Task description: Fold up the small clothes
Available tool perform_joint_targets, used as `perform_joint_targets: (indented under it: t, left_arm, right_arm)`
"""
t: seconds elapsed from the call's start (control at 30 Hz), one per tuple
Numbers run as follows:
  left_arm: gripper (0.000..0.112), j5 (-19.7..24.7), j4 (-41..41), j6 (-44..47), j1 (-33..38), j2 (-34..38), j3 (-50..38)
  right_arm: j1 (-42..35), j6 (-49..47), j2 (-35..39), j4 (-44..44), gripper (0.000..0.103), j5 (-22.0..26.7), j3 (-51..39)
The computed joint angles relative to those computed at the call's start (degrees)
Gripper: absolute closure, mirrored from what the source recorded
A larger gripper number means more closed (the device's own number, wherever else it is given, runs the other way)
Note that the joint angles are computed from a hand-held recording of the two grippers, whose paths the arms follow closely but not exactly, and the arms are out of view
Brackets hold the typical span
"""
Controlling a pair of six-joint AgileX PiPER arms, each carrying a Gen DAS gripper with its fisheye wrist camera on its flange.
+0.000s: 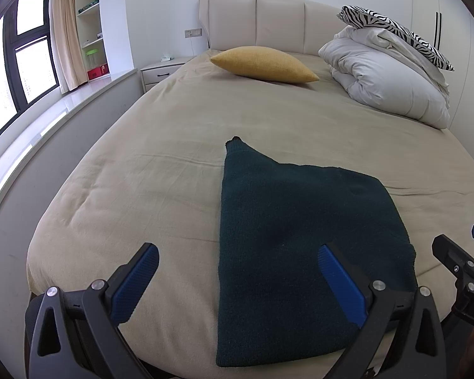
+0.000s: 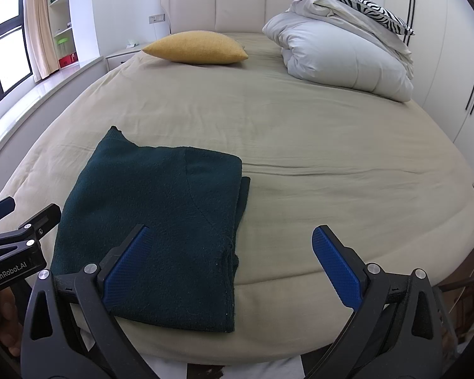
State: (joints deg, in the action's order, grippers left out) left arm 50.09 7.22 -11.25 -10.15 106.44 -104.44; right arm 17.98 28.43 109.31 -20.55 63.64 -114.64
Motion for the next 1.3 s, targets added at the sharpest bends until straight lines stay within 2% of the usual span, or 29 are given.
perform_joint_targets:
  t: [1.3]
  left_arm:
    - [0.009, -0.6, -0.4, 0.5, 0.3, -0.6, 1.5]
  right_arm:
    - [0.1, -0.1, -0.3, 0.3, 0.000, -0.1, 0.8]
